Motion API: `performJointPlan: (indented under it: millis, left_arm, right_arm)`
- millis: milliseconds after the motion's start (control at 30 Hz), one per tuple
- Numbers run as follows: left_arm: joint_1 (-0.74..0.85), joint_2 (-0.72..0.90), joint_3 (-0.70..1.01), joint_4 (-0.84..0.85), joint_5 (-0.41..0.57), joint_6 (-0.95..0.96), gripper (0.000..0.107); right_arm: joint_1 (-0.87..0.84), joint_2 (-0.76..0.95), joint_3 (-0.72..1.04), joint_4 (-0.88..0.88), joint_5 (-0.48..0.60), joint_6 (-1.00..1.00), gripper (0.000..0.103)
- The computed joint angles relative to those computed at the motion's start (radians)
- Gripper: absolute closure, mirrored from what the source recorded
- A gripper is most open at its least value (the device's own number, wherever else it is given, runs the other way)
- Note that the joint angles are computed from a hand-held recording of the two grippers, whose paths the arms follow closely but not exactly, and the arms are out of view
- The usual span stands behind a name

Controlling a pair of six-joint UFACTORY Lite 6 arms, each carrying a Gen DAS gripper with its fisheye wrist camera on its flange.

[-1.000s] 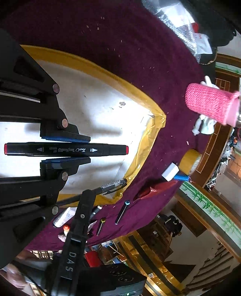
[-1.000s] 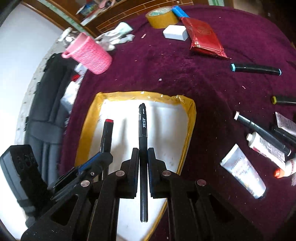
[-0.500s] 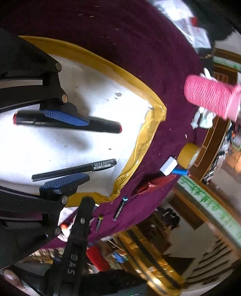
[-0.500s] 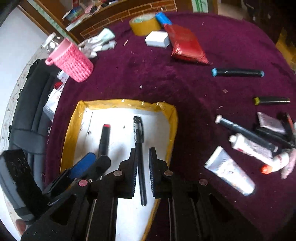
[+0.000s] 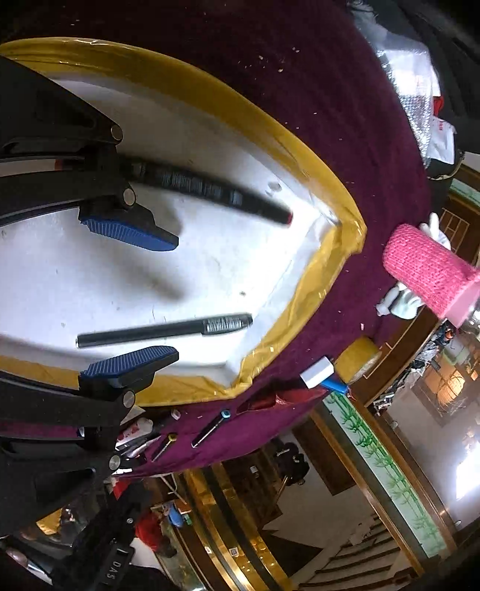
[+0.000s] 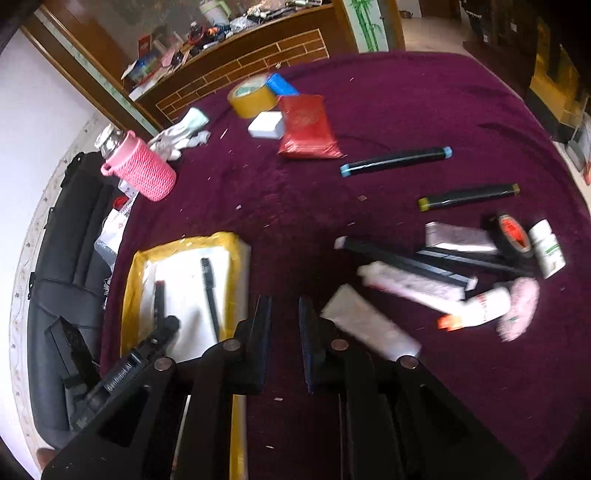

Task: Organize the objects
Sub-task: 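Grasp the silver floral hand-cream tube with the left tool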

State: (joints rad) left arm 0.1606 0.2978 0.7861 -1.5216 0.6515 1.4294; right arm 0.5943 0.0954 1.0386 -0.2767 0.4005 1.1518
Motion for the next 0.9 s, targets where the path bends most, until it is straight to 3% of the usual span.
performJointPlan:
  millis: [167,233,300,333,367,400,467,533,600,900]
  left_arm:
    - [-0.055,-0.240,-0.064,0.101,-0.097,-0.166,0.060]
    - [-0.096,-0.352,-0.063,0.233,-0.124,-0.344,0.060]
    - [-0.126,-0.426,-0.043,0.371,-0.117,-0.499,0.059]
    - [-0.160,-0.466,-0.023,0.456,-0.117,-0.589,0.059]
    - [-0.179,-0.485,-0.004,0.507,-0.109,-0.637,0.058]
    - [-0.214,-0.509,0.017,0.563,-0.105,-0.688,0.055]
    - [-0.302,-0.524,0.065,0.660,-0.111,-0.786,0.055]
    - [-0.371,-0.502,0.111,0.692,-0.101,-0.835,0.053]
    - [-0.457,-0.451,0.157,0.700,-0.097,-0.877,0.053]
    - [-0.804,-0.154,0.290,0.872,-0.174,-1.071,0.054]
  right_arm:
    - [-0.057,-0.303,-0.207,-0.207,0.079,0.118,0.091]
    - [-0.006,-0.427,-0.254,-0.405,0.223,0.241,0.091]
    - [0.124,-0.521,-0.283,-0.614,0.432,0.349,0.087]
    - [0.193,-0.543,-0.303,-0.697,0.524,0.411,0.068]
    - [0.230,-0.576,-0.333,-0.737,0.574,0.432,0.027]
    - [0.233,-0.618,-0.370,-0.754,0.583,0.431,0.011]
    - [0.136,-0.682,-0.426,-0.677,0.515,0.354,0.007]
    - [-0.068,-0.770,-0.502,-0.484,0.336,0.155,0.007]
    - [-0.240,-0.849,-0.573,-0.316,0.264,-0.032,0.007]
    - [-0.801,-1.114,-0.753,0.274,0.253,-0.802,0.007]
